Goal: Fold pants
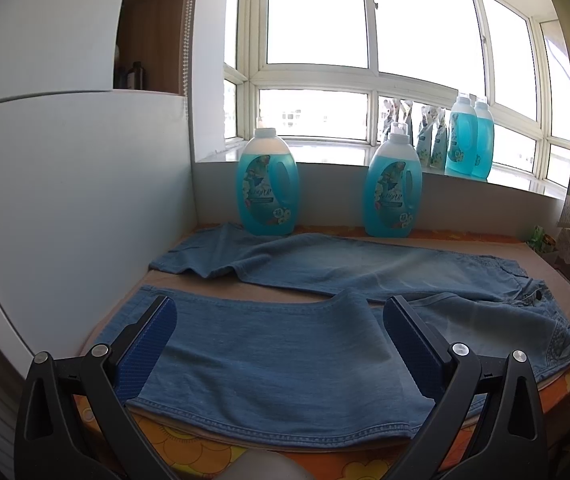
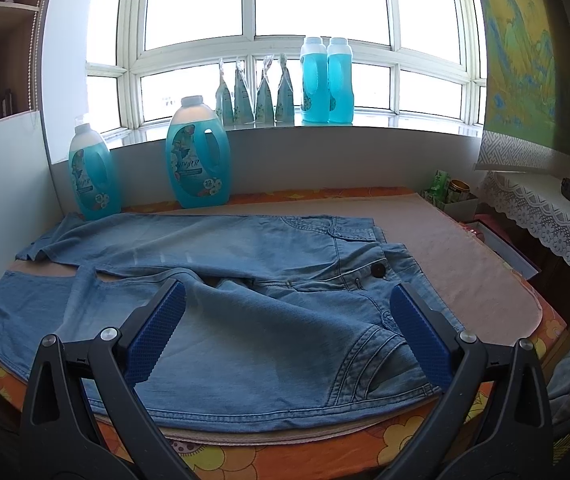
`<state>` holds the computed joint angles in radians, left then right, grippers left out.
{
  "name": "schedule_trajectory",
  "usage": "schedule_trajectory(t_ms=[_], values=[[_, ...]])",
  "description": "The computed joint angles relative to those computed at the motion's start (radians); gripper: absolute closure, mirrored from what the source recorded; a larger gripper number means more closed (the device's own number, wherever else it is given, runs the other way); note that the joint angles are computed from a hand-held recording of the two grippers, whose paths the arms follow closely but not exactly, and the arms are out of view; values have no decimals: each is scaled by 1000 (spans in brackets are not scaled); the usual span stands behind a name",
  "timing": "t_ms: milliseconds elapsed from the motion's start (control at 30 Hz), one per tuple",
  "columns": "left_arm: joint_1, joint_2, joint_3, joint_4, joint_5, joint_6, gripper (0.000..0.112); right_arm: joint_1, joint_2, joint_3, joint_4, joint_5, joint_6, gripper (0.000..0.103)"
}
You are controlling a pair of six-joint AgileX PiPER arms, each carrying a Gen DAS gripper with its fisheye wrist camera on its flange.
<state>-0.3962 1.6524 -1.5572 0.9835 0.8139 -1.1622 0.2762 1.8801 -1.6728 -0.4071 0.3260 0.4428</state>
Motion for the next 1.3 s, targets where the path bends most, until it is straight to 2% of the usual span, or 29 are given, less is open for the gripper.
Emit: schedule_trajectory(t_ms=[333, 367, 767, 1133, 1300], values=[[-2, 2, -3, 2, 3, -2, 10, 23, -10, 25, -71, -3, 79, 0], [-2, 2, -3, 2, 3, -2, 10, 12, -3, 10, -36, 0, 42, 0], [-4, 4, -2, 3, 4, -5, 10, 16, -4, 18, -43, -3, 51, 0], [59, 7, 39, -19, -56, -12, 10, 41, 45, -22, -46, 6, 48, 0], [105, 7, 57, -11, -98, 8, 10, 23, 110, -170, 199, 82, -213, 0]])
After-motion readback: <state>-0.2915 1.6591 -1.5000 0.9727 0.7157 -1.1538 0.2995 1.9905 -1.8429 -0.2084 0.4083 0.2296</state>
